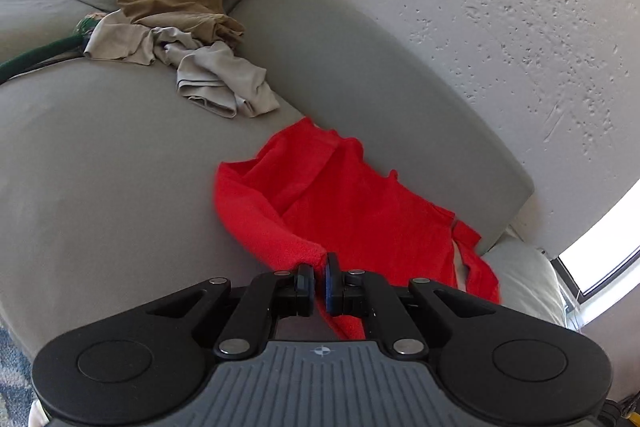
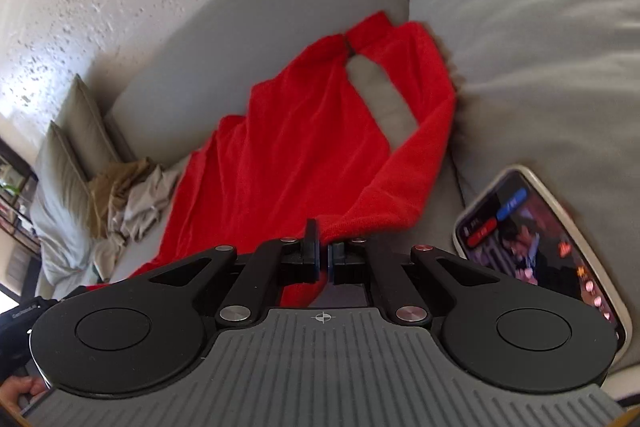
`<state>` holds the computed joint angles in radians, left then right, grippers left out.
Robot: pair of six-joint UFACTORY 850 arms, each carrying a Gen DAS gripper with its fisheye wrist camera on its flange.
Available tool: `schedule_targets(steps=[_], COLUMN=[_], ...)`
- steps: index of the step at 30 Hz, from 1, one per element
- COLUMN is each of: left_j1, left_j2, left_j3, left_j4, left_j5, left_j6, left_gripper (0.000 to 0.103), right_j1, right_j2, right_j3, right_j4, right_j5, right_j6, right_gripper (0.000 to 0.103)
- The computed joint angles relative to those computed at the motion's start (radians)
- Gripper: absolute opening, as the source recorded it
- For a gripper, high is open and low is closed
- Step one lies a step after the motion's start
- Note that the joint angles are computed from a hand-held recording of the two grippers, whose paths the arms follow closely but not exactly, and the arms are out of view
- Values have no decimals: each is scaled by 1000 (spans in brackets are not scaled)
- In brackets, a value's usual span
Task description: Fold clothes
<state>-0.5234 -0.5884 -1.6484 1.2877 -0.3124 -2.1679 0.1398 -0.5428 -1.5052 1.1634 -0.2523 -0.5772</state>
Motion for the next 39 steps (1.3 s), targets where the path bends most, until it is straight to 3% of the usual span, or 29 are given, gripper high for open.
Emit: schedule_targets(steps=[10, 18, 21, 24, 27, 28, 30, 33, 35, 36, 39], left_j1=[-37, -65, -62, -69, -78, -82, -92, -95, -92, -96, -114], left_j2=[93, 91, 55, 25, 31, 38, 47, 48, 18, -10, -104], left_j3=[96, 78, 33, -17, -26, -24, -23, -24, -60, -97, -215], left_j4=[-55, -419, -640, -744, -775, -774, -756, -773, -830, -852, -843], left_j5=[-31, -136, -191, -279, -329, -339, -357, -310, -272, -271, -292], left_j6=[70, 448, 662, 808, 884, 896, 895, 947, 1045, 1104, 1205], left_gripper=[3, 3, 4, 10, 25, 25, 25, 25, 24, 24, 26], right_j1=[13, 17, 21, 20, 23, 25, 28, 34, 38, 43, 63], right_j2=[112, 199, 191, 158, 156, 162, 187, 247, 280, 284, 242], right_j3=[94, 174, 179, 155, 142, 143, 157, 216, 260, 272, 238], right_j4=[-199, -499, -583, -618, -718, -747, -787, -757, -676, -630, -635], right_j5=[26, -25, -67, -139, -196, -212, -231, -205, -157, -131, -112], right_j6=[193, 484, 572, 593, 674, 693, 708, 635, 518, 443, 389], right_gripper=[3, 3, 3, 4, 17, 30, 40, 40, 28, 8, 6])
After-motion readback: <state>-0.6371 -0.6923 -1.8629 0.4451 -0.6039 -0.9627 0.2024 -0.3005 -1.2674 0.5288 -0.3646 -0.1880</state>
